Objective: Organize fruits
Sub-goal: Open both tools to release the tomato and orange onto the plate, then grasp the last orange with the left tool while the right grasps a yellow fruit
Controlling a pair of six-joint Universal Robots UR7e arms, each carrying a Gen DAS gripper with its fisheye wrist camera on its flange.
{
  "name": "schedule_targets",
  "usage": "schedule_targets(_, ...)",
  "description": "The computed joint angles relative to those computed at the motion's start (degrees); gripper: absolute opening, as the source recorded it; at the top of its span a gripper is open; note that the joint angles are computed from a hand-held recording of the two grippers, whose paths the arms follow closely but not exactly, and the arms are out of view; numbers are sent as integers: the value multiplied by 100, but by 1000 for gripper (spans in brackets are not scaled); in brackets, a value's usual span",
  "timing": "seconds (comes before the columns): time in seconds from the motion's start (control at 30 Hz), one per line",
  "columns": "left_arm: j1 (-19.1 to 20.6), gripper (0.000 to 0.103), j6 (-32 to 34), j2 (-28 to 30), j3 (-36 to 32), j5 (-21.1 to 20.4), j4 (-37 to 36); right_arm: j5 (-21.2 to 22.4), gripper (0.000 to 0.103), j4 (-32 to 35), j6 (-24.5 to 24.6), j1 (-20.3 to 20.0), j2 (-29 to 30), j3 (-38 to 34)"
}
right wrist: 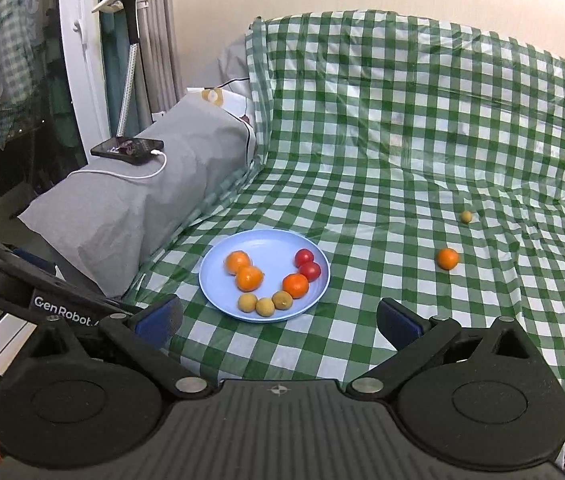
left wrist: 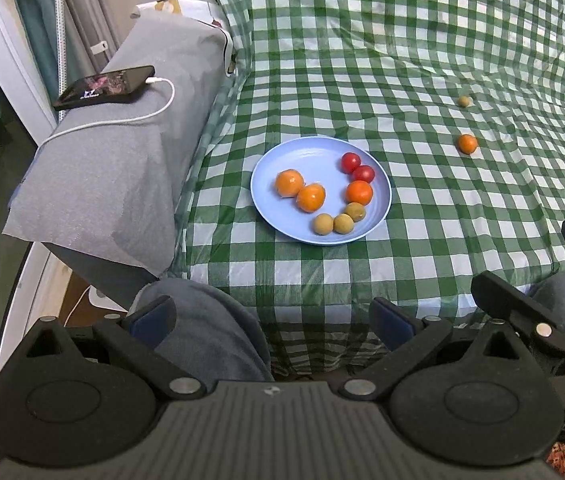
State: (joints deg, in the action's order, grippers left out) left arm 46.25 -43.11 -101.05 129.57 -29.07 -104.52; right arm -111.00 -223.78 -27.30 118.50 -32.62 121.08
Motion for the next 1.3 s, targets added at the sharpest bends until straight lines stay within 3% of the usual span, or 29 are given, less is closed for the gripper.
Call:
schedule_targets(0.4,29,102,60,81,-33,8,-51,52,102,-101,-20,-33,-2,52)
schedule_targets(0.87,336,102,364,525,-221,-140,-356,14,102,251,340,-199,52,-103)
schedule_targets(1.13,494,102,722,1001,-443,-227,-702,-24,102,232,606,-509,34,-207)
schedule_targets(1.3,612,102,1354,1582,-678,-314,-1388,-215,102,-112,409,-939,-7,-301)
